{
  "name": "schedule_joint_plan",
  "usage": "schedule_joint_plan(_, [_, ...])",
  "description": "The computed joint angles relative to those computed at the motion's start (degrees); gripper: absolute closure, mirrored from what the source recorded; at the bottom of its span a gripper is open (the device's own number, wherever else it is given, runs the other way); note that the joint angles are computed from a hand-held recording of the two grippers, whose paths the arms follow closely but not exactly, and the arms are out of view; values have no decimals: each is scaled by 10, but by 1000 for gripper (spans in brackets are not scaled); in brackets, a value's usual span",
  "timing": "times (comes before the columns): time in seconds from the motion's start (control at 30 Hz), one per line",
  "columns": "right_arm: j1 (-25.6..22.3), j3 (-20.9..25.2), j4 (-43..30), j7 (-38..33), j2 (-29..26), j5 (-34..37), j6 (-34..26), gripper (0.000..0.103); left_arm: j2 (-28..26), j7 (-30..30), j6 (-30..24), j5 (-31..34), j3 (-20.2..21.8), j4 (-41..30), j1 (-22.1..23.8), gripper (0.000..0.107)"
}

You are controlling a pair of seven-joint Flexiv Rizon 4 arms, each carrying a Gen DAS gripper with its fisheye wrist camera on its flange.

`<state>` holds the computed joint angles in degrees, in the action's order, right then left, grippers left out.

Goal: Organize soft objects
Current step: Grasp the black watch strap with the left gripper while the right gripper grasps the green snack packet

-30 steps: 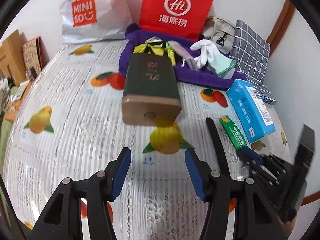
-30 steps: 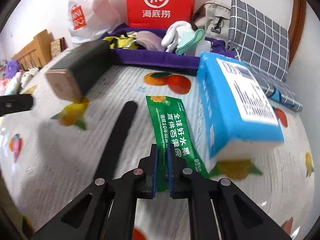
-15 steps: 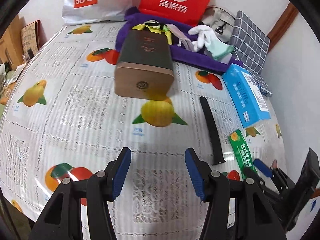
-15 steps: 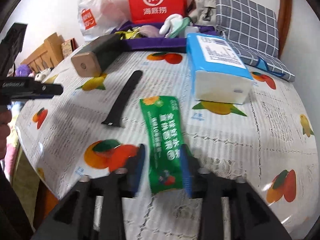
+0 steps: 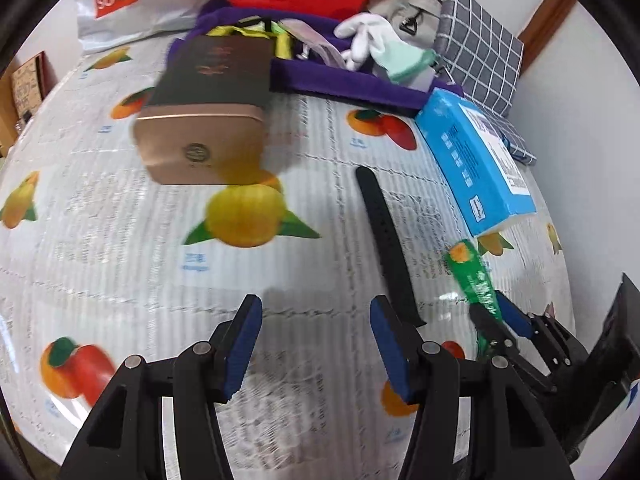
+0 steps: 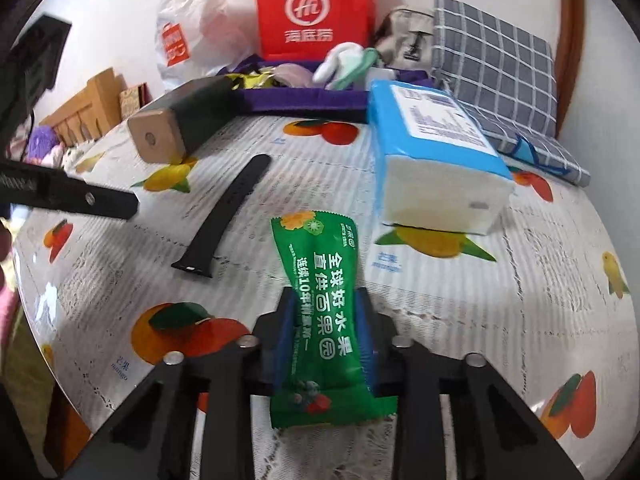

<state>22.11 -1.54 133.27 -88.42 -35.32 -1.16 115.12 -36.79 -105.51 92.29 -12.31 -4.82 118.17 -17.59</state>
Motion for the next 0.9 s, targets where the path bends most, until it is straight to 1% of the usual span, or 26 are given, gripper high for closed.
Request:
schedule_joint_plan(0.07, [30,-35,2,-7,-4,28,7,77,-12,5,-6,0,-8,-16,2,53])
schedule_joint_plan(0.1, [31,-38,2,-9,-5,33,9,77,-19,7,-12,0,-7,-26,-2,53])
schedule_joint_plan(0.13, [24,-36,2,-8,-5,34,9,77,-26,5,-19,1,6,-40,-16,53])
schedule_joint_plan(0.17, [12,-32,1,-5,-4,33,8,77,-32,-1,-25,2,22,-52,-33,53])
schedule_joint_plan(0.2, [-1,-25,0,-1,-4,31,9,77,-40,-11,-35,4,49,-70,-60,53])
schedule_joint_plan(0.27, [-36,-4,-2,7,-5,16,11,77,-51,-31,-54,13,91,-97,-100,53])
schedule_joint_plan(0.3, [-46,1,-3,10,-7,12,15,77,-59,-36,-63,21,102,-113,-111,53])
schedule_joint_plan(0.37, [-52,2,-4,12,-11,9,22,77,-73,-50,-84,40,134,-145,-141,51])
schedule_joint_plan(0.43, [-58,6,-4,14,-14,6,28,77,-94,-92,-133,68,207,-190,-201,51])
schedule_joint_plan(0.47, [-60,7,-4,14,-16,5,32,77,-104,-112,-152,83,234,-210,-223,49])
schedule_joint_plan(0.5, [-62,8,-4,15,-17,3,35,77,-108,-125,-158,91,243,-218,-230,48])
schedule_joint_plan(0.57, [-64,8,-3,15,-18,2,39,77,-108,-140,-157,106,243,-220,-228,48])
schedule_joint_plan(0.63, [-65,8,-1,16,-18,3,42,77,-101,-141,-147,122,229,-212,-214,48])
schedule_joint_plan(0.7, [-73,11,-1,19,-18,0,43,77,-91,-155,-149,136,228,-200,-209,48])
schedule_joint_plan(0.83, [-83,16,1,22,-20,-6,49,76,-76,-168,-144,166,210,-182,-188,48])
schedule_joint_plan(0.87, [-84,16,1,23,-21,-7,50,76,-77,-170,-146,173,208,-185,-185,49])
schedule_joint_plan(0.9, [-82,15,0,23,-21,-6,51,76,-78,-174,-149,180,208,-189,-185,53])
